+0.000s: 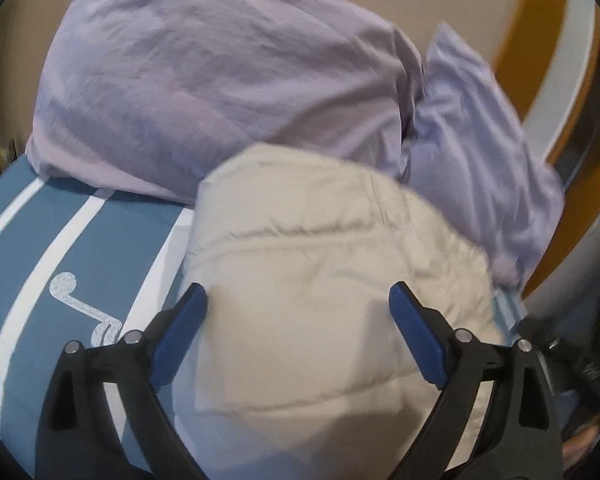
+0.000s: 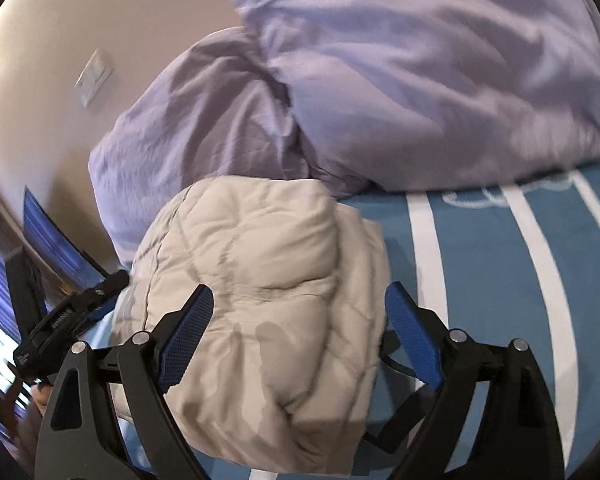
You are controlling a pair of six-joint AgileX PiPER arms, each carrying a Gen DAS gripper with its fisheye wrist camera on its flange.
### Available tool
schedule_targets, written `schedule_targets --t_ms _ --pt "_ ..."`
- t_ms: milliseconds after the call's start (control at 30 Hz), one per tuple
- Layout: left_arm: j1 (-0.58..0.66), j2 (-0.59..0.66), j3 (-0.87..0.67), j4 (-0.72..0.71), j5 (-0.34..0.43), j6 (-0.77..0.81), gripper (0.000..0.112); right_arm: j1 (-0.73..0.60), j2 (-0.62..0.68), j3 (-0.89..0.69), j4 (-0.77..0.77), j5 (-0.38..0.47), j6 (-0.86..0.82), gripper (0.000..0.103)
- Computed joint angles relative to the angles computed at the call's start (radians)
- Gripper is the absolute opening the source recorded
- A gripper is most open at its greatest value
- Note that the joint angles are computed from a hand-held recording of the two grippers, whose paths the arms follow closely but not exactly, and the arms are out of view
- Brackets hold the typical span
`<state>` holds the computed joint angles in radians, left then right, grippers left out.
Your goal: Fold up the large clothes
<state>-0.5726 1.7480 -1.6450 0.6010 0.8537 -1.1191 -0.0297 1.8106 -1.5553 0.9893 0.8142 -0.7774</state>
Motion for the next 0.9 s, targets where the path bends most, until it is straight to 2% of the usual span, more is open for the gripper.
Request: schedule_targets --t_ms 67,133,200,333,467,600,900 --pt "-0.035 0.037 -0.023 0.058 0.045 0.014 0.095 0.031 -0.026 0.030 -0.014 -0.053 -0.021 0.081" --pt "-0.043 0.033 0.000 0.069 0.030 0.016 0.095 0.057 -0.044 0.058 -0.018 -0.110 -0.045 0.070" --pt "-0.042 0.029 0.011 0.063 0.021 0.025 0.095 0.090 -0.051 0.072 -0.032 -0.177 -0.051 0.064" --pt "-0.038 0.026 0.026 0.053 0.004 0.038 0.095 0.116 -0.027 0.055 -0.043 -0.200 -0.035 0.056" --pt "-0.048 0.025 0.039 0.070 -0.003 0.032 0.095 0.149 -0.002 0.051 -0.115 -0.259 0.008 0.054" --pt "-0.053 0.024 0.047 0.084 -0.011 0.027 0.095 0.156 0.029 0.042 -0.165 -0.248 0.048 0.054" --pt "-0.077 0.032 0.056 0.144 -0.008 -0.006 0.098 0.140 0.056 0.046 -0.138 -0.213 0.061 0.054"
